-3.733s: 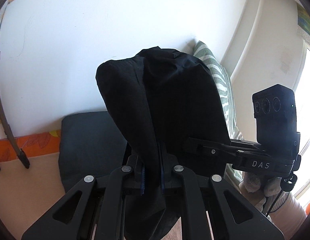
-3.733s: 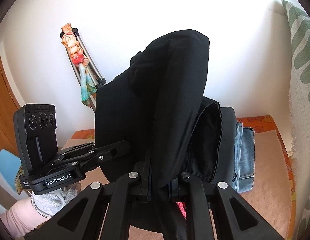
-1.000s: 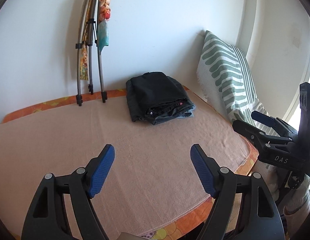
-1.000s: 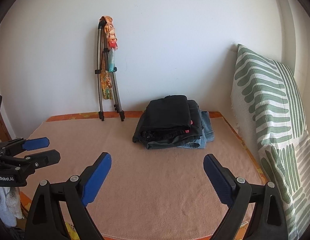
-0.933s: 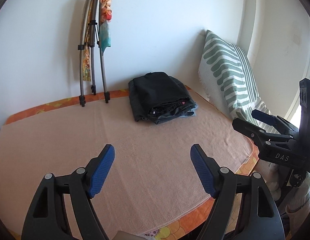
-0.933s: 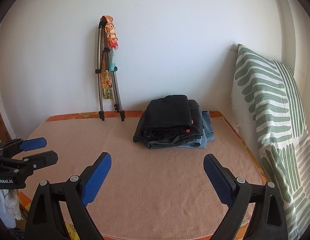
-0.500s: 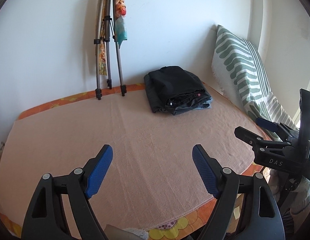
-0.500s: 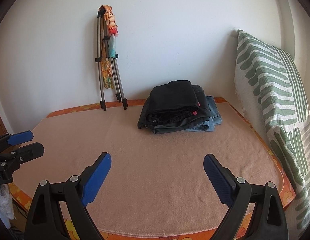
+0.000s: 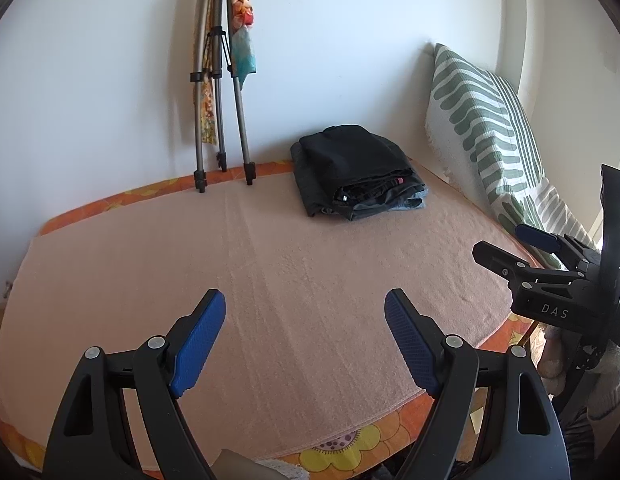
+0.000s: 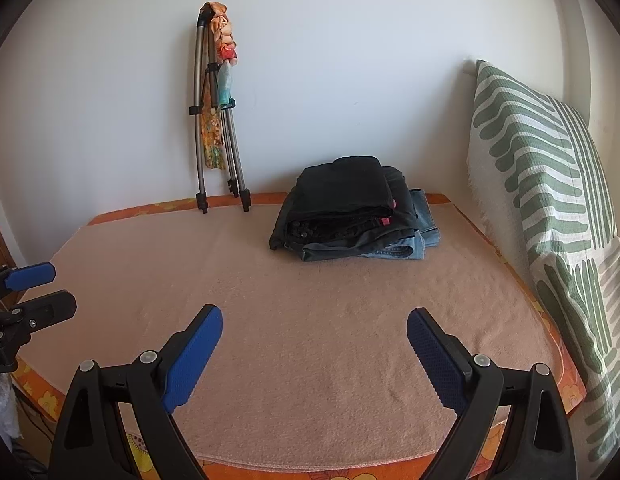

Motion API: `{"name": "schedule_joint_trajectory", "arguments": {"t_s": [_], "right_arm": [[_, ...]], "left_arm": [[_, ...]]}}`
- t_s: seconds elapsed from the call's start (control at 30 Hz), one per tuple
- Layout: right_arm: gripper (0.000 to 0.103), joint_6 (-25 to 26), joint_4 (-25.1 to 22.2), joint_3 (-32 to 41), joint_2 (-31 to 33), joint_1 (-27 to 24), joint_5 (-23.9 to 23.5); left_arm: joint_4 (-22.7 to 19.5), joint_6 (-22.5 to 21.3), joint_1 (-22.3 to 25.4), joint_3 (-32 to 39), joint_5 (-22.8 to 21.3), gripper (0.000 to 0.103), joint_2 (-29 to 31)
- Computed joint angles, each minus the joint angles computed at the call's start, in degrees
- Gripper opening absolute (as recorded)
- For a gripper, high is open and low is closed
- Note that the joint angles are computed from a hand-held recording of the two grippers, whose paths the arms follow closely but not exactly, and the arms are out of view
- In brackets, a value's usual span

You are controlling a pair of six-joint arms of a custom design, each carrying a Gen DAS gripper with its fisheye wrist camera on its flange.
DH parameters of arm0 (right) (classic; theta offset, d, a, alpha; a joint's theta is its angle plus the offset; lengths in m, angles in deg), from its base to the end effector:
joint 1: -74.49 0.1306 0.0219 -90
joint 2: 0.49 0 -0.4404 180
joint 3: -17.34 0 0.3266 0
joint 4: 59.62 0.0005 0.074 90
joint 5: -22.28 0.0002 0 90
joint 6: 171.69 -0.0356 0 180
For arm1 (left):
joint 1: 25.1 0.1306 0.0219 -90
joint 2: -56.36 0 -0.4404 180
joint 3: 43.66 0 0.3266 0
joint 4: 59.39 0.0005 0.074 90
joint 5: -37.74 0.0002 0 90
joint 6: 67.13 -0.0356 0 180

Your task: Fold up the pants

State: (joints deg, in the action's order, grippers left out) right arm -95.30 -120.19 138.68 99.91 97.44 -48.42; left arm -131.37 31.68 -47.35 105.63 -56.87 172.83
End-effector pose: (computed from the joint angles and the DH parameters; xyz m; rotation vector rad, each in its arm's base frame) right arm 0.4552 0.1794 0.6117 -0.0038 2.2169 -0.0308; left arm 0.5353 -0.2165 0.6326 0.2214 2.2485 -0.1998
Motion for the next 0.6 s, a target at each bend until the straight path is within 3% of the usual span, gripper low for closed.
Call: {"name": "schedule_joint_trajectory", "arguments": {"t_s": [0.6], "right_arm": [[0.095, -0.87, -0.57, -0.06, 0.25, -0.17, -0.74]], "left_arm": [[1.11, 0.19, -0.13, -1.32, -0.83, 0.082, -0.76]]}}
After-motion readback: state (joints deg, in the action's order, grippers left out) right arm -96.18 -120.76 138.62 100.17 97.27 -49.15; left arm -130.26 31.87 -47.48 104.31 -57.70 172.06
